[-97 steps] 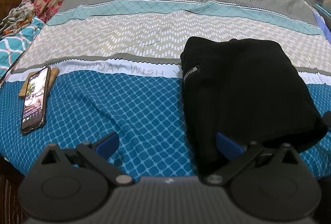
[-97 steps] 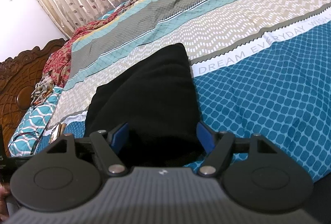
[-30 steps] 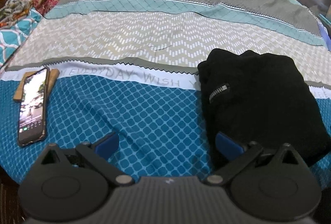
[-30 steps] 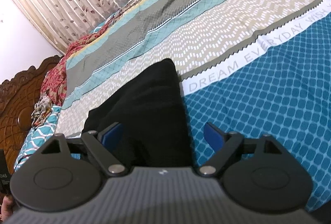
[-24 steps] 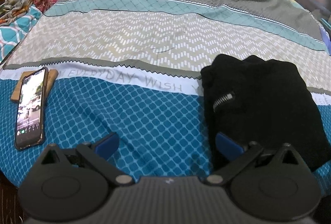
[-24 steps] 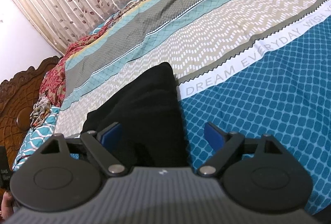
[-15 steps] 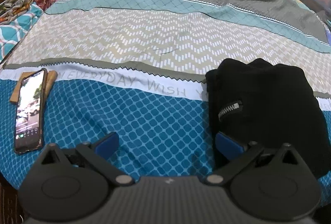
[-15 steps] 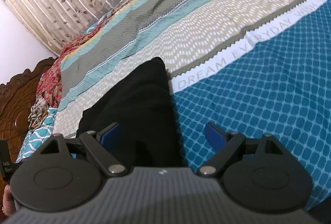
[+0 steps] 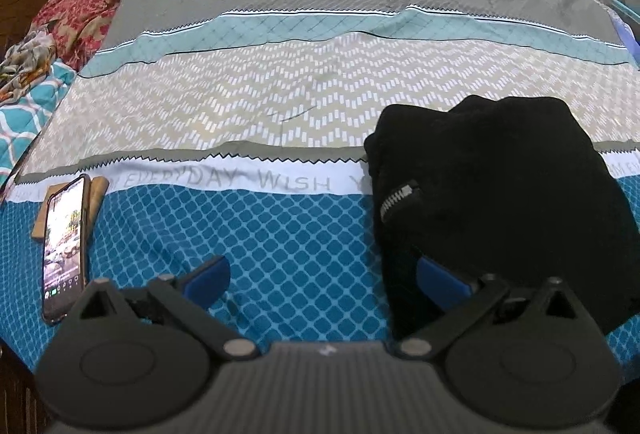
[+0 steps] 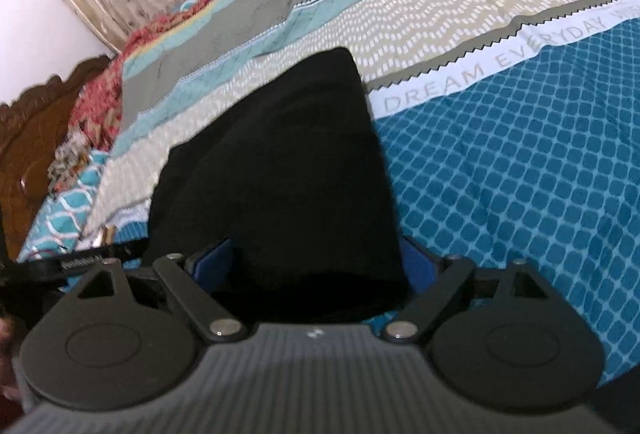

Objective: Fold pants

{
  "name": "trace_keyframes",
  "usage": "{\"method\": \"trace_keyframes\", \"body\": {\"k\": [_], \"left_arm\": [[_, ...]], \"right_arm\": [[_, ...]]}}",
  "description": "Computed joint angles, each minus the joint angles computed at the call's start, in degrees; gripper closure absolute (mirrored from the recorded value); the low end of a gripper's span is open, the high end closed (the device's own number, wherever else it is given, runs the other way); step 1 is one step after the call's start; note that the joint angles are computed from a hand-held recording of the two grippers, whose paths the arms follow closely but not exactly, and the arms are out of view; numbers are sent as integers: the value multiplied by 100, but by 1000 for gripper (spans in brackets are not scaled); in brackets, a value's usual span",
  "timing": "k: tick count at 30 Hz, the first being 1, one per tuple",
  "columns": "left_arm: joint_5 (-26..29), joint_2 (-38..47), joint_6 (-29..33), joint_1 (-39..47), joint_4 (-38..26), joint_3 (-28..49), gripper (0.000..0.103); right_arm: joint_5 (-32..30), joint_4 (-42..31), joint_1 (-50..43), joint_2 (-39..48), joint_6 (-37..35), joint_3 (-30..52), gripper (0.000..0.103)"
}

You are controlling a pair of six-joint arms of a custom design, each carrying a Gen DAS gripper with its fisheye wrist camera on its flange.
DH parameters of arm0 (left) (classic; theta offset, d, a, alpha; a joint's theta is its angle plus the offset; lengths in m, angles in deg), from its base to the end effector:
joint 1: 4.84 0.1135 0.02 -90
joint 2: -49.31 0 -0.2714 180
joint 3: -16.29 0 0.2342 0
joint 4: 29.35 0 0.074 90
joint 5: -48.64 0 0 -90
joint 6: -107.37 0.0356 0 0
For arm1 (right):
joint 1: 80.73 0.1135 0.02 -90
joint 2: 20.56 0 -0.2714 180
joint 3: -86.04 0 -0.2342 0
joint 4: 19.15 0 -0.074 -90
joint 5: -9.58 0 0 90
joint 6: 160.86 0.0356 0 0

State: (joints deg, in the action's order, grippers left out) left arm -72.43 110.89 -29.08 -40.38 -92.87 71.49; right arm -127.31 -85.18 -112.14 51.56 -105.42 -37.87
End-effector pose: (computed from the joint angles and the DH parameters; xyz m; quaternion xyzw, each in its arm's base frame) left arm 0.1405 -0.0778 0.2280 -0.1367 0.9399 0.0888 0.2999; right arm 0.1632 -0.0692 0.2097 -0.0527 0.9141 0.2984 0.2694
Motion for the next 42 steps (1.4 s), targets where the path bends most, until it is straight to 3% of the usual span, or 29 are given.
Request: {"method": "trace_keyframes", "body": {"k": [19, 27, 37, 42], "left_arm": [[-169, -103, -503, -525, -415, 114, 0], [180, 189, 105, -45, 104, 127, 0], [870, 595, 966, 663, 1060, 36, 0], [1718, 419, 1370, 1433, 1724, -337, 0]], "right_arm": [[-88, -302, -117, -625, 164, -197, 12], [-83, 19, -26, -650, 395, -243, 12], [-124, 548, 75, -75, 590, -49, 12], [-44, 792, 332, 419, 787, 193, 11]]}}
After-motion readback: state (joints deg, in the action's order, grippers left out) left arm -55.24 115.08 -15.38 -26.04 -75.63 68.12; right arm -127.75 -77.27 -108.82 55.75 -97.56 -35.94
